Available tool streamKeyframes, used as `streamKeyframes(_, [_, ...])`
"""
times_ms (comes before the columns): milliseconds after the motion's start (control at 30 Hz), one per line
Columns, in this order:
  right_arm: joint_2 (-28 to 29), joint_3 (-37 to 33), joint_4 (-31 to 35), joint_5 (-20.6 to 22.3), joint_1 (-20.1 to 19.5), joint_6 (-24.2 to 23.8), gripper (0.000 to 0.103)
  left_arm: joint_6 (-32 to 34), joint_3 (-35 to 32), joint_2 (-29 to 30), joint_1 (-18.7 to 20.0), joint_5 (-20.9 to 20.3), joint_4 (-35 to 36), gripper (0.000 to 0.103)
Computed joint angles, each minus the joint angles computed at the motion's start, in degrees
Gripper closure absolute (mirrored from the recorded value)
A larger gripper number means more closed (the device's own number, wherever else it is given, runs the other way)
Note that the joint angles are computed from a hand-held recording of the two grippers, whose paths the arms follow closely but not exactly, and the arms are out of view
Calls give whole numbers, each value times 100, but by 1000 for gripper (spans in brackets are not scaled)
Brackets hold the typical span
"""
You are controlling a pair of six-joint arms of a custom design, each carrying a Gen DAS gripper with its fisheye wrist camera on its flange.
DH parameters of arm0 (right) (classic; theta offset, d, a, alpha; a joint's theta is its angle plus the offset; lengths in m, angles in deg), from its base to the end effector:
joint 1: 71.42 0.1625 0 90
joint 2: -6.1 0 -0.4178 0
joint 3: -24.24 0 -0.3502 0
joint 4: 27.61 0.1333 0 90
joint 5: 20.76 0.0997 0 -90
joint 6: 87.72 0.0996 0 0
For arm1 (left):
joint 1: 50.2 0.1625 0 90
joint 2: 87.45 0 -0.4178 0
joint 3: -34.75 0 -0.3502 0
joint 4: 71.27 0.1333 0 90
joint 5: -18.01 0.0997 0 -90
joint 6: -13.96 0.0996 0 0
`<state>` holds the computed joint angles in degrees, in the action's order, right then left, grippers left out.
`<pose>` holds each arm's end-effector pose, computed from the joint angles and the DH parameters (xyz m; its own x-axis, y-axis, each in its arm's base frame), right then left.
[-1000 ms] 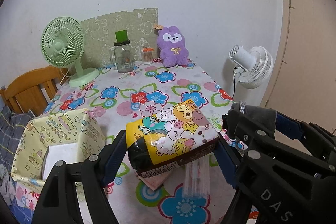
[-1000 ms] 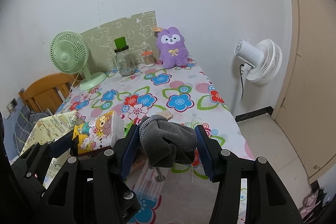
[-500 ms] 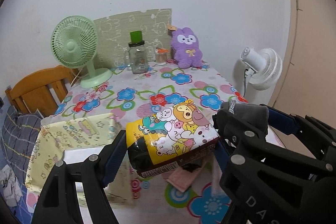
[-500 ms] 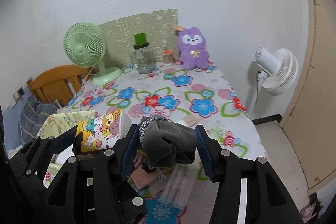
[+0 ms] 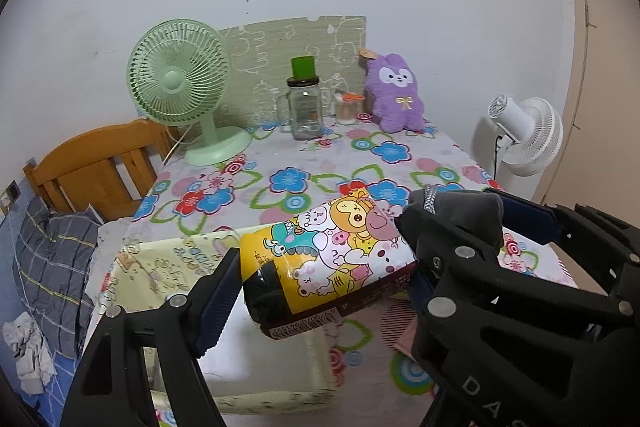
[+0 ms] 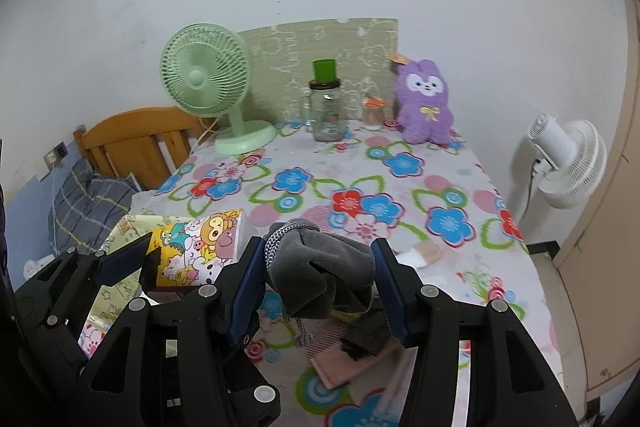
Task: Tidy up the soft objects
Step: 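Carry the cartoon box and grey sock with both tools over the fabric basket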
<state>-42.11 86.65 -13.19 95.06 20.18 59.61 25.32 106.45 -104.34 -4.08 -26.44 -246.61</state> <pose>0.1080 -0.6461 0.2576 -0.7592 0.0421 0.6495 -0.5027 0.5958 -0.6263 -0.3538 -0.6627 -0.0117 -0.6237 0.3419 -0.7029 0.7343 0.5646 -0.3769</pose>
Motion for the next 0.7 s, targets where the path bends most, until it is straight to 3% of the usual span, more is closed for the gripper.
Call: streamKeyframes(700, [1732, -2264, 1608, -174, 239, 225, 46, -22, -36, -314, 567, 323, 649, 22])
